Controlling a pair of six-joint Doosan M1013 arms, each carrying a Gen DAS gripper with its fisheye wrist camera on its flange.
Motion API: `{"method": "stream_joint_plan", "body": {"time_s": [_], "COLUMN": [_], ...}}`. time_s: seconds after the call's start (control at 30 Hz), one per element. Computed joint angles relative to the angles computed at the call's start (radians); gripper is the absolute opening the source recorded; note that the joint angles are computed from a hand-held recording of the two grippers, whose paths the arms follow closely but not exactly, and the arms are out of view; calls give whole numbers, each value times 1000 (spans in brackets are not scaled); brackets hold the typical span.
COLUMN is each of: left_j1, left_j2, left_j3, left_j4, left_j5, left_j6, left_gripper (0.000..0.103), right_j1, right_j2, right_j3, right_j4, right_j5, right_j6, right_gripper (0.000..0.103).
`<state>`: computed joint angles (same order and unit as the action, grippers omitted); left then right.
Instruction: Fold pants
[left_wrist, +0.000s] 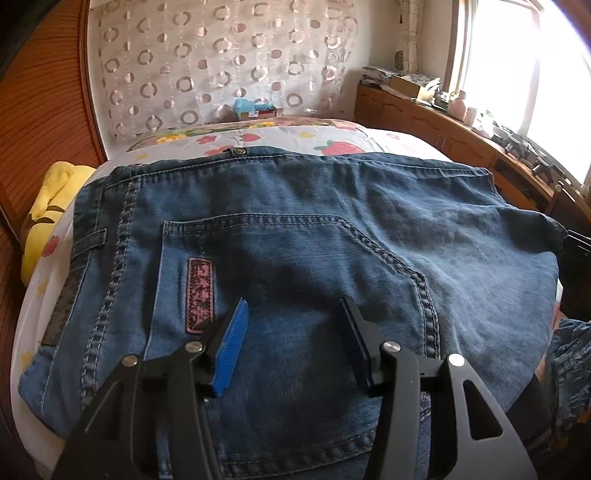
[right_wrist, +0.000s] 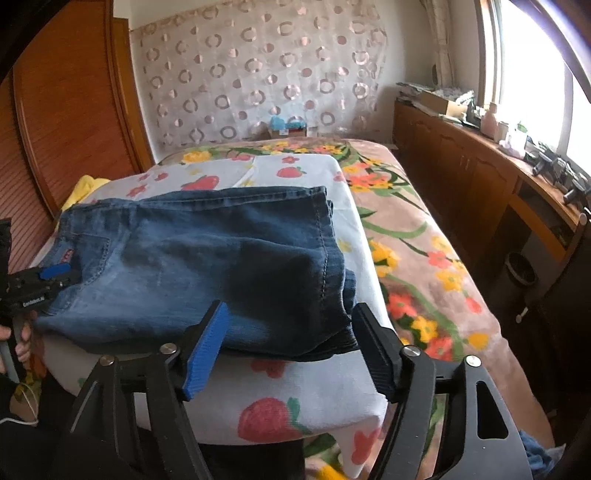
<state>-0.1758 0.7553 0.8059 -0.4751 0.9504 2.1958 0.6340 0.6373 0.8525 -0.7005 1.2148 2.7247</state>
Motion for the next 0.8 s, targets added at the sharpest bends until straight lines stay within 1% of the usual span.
{"method": "stream_joint_plan", "body": {"time_s": [0.13,0.23,0.27,0.4,0.5,0.6,0.63,0.67,0.8], "left_j1": [-6,-12,-13,-10,-9,-6,-5,-4,2], "left_j2": [-19,-34,-34,-28,-30,-37,-38,-39,-42], "left_j3": [36,67,68,53,51,57,57,58,63], "left_j4": [27,34,35,31,36,28,21,16,-24], "left_j5": [-45,-84,-87,-63,-51,-42,-37,-34,-18], "left_j6": [-4,25,26,10,14,25,29,30,46], "left_gripper": [51,52,52,52,52,52,52,52,52], "right_j1": [5,10,11,7,5,1,0,-2,-10], "right_j2": [6,22,25,11,7,0,-3,-5,-6], "right_j3": [-13,-41,-45,-19,-9,4,9,13,17], "right_j4": [-10,-25,-29,-25,-24,-17,-15,-11,10], "right_j5": [16,65,72,41,44,39,30,24,20], "right_j6": [-1,-18,-24,-5,7,20,23,24,21], "right_gripper": [74,74,74,74,74,70,68,63,55]}}
